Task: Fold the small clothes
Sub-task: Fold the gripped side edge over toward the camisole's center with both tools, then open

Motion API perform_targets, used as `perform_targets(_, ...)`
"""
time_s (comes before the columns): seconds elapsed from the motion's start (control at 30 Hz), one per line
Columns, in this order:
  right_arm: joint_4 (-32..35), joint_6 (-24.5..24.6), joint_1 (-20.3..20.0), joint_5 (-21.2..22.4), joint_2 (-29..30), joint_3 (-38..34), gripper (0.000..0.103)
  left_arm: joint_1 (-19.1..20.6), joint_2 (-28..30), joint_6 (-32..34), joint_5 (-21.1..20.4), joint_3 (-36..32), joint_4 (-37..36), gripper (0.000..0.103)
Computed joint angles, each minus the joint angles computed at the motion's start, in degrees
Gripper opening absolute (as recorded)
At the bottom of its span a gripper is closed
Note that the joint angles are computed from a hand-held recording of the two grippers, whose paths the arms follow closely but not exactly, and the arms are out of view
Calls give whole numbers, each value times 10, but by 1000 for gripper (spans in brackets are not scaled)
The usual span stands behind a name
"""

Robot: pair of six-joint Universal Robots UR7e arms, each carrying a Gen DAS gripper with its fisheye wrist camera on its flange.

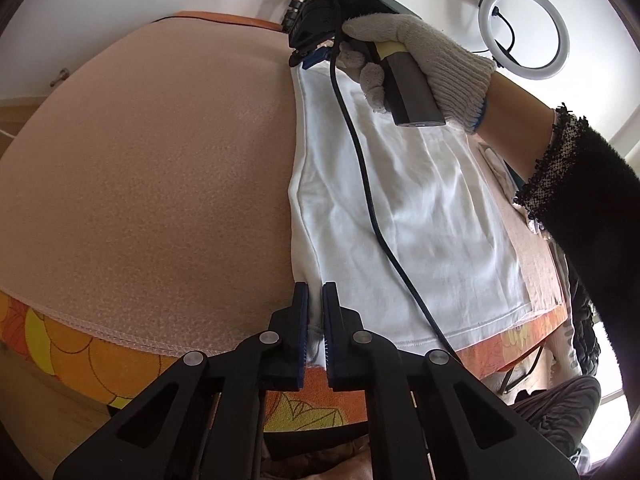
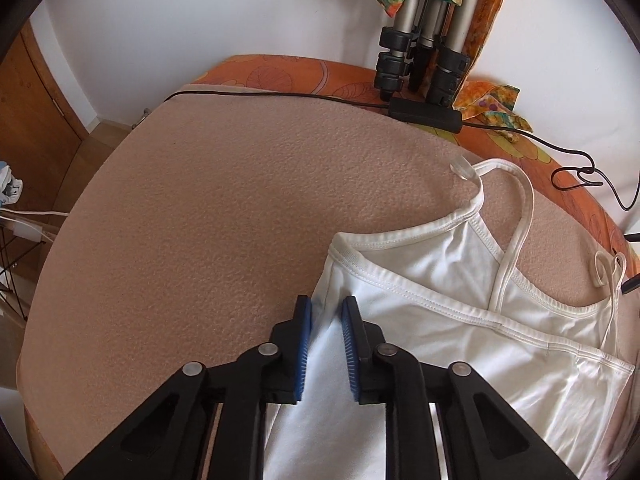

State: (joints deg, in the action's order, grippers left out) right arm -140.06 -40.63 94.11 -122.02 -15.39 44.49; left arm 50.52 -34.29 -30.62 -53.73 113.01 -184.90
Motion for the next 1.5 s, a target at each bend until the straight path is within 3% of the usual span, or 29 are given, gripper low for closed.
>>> perform_targets(0.13,5,5,-3,9,-5,-3,0,-7,1,14,2,-2,-9,5)
perform_targets(0.67,8,-35,-12,16,-56,6,0,-28,28,68,-16,-44,-19,5)
perform_targets(1.0,-23,-66,-39,10,-81,21,0,-37,71,108,-52,-118,34,5)
perform_targets(1.5,6,-53,-61,25,-63,-18,0,-29,113,115,-76,-182,110,5)
